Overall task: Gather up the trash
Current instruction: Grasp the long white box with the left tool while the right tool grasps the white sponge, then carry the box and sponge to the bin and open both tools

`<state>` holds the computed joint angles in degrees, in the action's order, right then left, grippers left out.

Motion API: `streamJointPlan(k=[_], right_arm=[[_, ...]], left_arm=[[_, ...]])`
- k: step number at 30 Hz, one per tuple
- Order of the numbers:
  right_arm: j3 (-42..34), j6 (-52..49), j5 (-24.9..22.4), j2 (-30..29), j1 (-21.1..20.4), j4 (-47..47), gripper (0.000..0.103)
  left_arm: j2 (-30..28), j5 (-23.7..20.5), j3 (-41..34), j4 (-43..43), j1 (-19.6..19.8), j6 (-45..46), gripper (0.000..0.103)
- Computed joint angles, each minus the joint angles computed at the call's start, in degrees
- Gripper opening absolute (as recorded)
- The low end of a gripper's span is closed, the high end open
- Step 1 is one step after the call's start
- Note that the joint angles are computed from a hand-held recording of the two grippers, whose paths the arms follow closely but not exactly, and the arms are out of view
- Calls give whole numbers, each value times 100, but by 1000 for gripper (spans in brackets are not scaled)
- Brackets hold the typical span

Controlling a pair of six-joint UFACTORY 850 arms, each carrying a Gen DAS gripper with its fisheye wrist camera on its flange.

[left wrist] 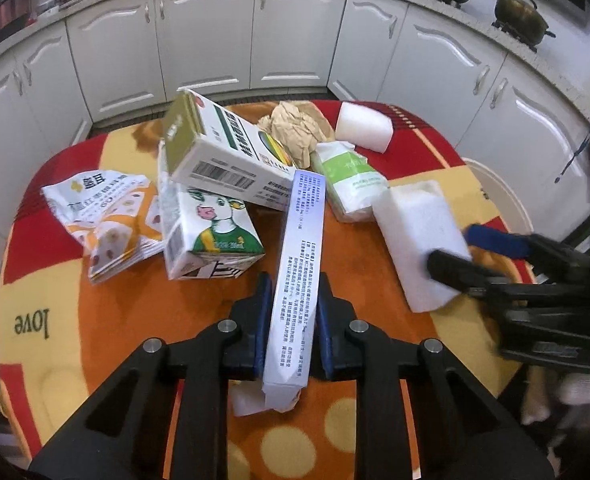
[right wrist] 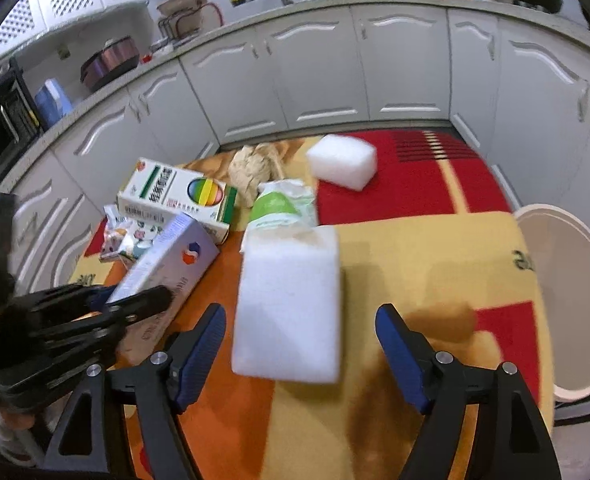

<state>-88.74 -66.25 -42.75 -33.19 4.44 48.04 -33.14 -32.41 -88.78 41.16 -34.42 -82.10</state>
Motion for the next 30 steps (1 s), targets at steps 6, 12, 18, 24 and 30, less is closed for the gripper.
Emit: streamJointPlan(k=[6,12,18,24,30], right_arm=[[-89,183,-53,-193,91,-252,56],[57,-332,-163,45,-279,317,56],[55,-442,-120,194,-570,614,56],[-113,-339,-53,169,-863,697,56],[-279,-267,63,124,-1115,741,56]], left_arm=[[111,133,36,1,-65,-4,18],[3,128,-246,130,-151,24,18],[-379,49,-951,-70,-262,479,18],[-924,-132,-1885,-442,-347,1140,18],[-1557,-410,-2955,-840,-393,1801,18]])
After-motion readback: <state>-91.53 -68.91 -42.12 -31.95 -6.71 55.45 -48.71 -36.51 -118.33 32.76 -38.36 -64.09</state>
